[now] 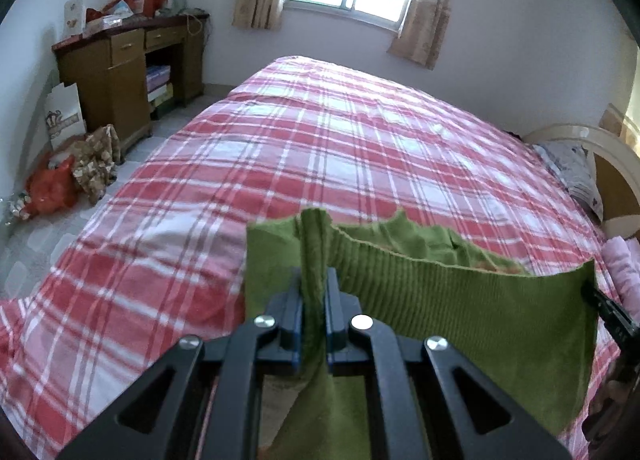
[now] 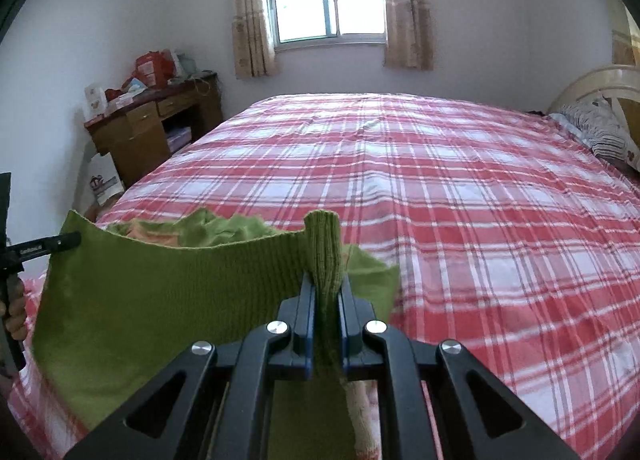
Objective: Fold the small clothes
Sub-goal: 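Lift the hem with both grippers and carry it toward the collar, then lay the hem over the collar and open both grippers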
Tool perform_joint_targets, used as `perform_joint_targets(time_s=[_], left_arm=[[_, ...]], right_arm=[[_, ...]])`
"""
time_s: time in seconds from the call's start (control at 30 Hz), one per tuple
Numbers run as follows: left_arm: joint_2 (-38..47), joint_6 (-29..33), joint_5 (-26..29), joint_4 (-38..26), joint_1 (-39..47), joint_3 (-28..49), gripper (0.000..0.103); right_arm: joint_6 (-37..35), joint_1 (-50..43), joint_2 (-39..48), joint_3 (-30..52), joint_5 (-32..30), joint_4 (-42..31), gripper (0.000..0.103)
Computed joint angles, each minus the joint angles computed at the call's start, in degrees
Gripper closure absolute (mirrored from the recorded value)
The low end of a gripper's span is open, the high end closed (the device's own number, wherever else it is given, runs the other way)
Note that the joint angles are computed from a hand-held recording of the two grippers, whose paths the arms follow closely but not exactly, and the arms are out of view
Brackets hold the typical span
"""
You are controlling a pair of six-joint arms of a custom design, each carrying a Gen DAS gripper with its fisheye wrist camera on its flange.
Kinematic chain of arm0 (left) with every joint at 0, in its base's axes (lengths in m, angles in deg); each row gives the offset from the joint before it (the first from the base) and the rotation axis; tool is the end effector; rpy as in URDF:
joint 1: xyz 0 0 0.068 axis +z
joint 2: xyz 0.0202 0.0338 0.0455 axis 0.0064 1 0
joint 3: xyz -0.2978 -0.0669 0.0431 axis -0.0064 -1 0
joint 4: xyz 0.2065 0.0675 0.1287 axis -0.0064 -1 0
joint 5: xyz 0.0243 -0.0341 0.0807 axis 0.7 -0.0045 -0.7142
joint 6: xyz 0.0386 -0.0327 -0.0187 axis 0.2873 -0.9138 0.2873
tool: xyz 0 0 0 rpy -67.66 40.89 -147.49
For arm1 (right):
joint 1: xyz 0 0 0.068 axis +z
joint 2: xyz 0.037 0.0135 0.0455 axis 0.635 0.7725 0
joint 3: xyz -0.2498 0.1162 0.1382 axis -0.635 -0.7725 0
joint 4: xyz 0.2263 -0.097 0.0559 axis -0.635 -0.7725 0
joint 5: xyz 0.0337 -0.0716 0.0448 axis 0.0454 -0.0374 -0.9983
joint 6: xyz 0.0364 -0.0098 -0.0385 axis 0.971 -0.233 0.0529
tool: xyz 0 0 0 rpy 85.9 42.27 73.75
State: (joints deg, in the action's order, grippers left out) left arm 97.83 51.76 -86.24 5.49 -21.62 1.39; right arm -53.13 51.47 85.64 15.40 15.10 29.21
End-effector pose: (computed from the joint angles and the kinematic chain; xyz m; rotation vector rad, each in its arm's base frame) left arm 0.2660 -0.0939 0.1051 -0.4658 2.2728 -0.0898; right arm 0.3471 0.0808 0.1199 -0.4133 2.1910 0.2867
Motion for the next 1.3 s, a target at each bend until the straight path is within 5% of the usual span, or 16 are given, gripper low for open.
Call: perform_joint_targets(time_s=[0.5, 0.77, 0.93, 1.03, 1.17, 1.3], left_arm=[[19.8, 1.3, -4.2, -7.0, 6.6, 20.4, 0.097], [19.2, 0.6, -4.9, -10.3, 6.7, 21.7, 0.096], [12.9, 1.6, -9.0, -13.5, 3.2, 18.8, 0.093], [8.7, 1.2, -9.9, -17.2, -1.1, 16.6, 0.086], [7.2, -1.2, -12.8, -21.7, -8.8, 14.9, 0.082], [9.5, -6.6, -14.0, -24.1, -14.6, 15.1, 0.08]], right_arm=[[2.3, 1.6, 18.0, 21.1, 5.8, -7.2, 0.095], [4.2, 0.8, 22.6, 30.3, 5.4, -19.5, 0.093], [4.8, 0.2, 22.8, 31.1, 5.5, -20.6, 0.077], [7.2, -1.8, 20.9, 28.1, 1.5, -17.2, 0.076], [8.8, -2.1, 9.2, 8.3, 4.7, 2.8, 0.076], [4.4, 0.6, 1.2, -2.2, 3.5, 4.1, 0.076]])
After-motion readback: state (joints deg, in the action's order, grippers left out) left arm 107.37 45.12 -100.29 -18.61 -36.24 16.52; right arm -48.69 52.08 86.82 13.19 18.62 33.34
